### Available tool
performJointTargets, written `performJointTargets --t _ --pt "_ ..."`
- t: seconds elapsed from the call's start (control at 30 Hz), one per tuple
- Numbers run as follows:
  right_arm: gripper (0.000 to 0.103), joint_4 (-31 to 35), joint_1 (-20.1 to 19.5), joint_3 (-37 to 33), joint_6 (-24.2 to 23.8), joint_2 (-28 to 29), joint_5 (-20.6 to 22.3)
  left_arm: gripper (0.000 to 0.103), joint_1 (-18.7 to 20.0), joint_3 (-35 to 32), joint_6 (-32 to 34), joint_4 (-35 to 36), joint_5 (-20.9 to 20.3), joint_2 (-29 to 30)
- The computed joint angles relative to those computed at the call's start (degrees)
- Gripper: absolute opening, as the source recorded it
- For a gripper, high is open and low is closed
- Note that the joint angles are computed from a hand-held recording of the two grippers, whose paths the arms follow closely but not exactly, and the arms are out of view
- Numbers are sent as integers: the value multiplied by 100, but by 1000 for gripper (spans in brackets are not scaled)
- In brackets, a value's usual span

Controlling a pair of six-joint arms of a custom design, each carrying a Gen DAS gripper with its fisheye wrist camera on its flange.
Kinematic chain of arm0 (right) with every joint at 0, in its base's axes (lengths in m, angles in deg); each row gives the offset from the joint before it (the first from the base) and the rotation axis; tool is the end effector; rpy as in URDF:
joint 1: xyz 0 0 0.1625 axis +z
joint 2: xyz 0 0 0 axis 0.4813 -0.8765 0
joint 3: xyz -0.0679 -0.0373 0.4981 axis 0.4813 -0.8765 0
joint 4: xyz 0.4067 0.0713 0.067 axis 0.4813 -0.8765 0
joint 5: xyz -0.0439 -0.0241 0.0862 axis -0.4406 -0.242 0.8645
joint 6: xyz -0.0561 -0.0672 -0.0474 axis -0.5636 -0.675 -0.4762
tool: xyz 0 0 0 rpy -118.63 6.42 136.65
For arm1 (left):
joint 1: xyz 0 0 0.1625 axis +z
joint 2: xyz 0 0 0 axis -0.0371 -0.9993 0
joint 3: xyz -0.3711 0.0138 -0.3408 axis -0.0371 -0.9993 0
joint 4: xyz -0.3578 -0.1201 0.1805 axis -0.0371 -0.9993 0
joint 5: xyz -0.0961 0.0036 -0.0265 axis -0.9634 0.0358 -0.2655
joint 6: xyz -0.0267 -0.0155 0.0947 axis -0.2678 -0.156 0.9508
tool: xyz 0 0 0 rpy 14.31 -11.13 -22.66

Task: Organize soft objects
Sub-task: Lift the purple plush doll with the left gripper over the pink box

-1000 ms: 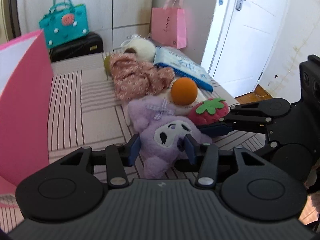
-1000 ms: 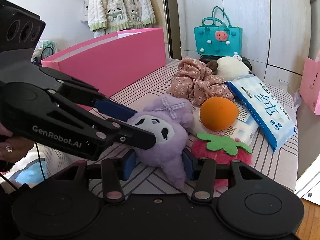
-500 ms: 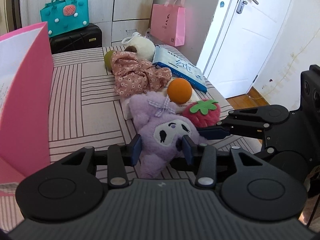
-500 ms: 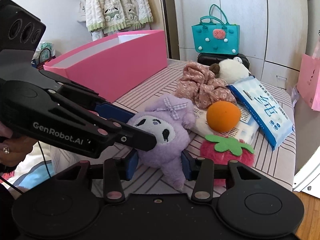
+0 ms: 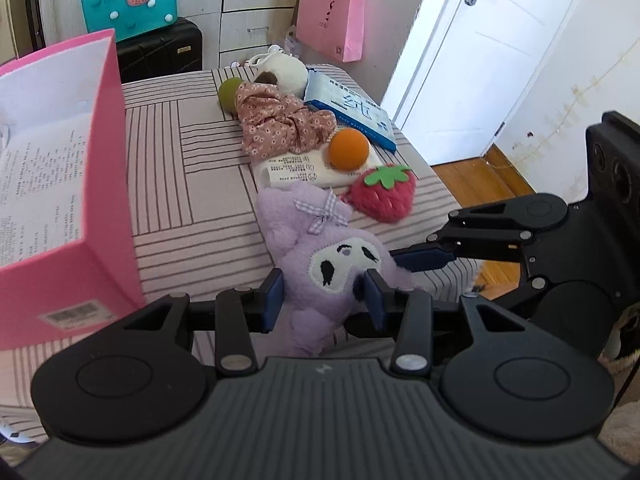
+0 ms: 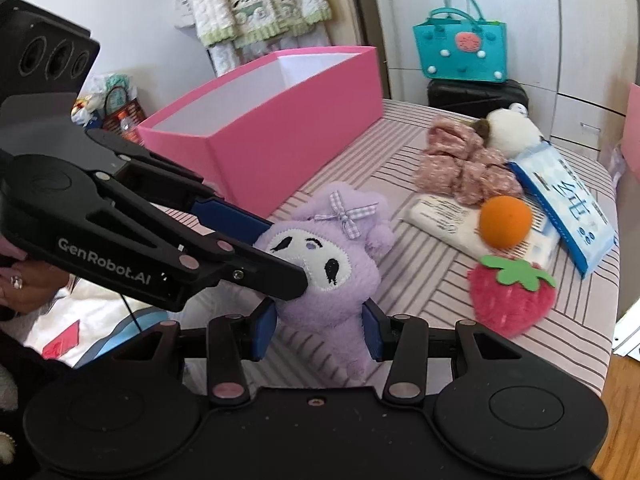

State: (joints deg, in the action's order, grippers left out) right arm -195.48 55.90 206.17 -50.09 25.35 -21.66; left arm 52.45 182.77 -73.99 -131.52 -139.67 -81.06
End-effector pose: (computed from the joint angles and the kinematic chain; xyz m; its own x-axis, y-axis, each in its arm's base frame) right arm 0.0713 -0.6146 0.1811 -0.6607 -0.6631 0.3518 -0.7454 0.6351 -0.2027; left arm -0.2524 -0.5928 0.0360 -0.7879 0.3917 -0.4751 0.5594 0.7779 -0.2863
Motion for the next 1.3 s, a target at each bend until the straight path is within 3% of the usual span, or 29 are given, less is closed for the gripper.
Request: performJointTargets --t 0.23,0.53,0.87,1.07,1.23,1.3 --pt "51 818 167 -119 140 -192 3 41 -54 279 -293 431 -204 -483" --pt "51 1324 461 -151 65 -282 -24 40 -167 532 -642 1002 -247 -1048" --pt "50 1105 864 -434 -443 -62 377 41 -358 925 -166 232 462 -1509" --pt "50 1327 1106 -1090 -583 407 596 41 -159 726 45 156 799 -1697" --pt "49 1848 1295 -2010 -506 960 627 44 161 265 385 256 968 -1701" --pt "49 2359 1382 -2546 -503 1231 517 47 329 14 476 407 965 -1681"
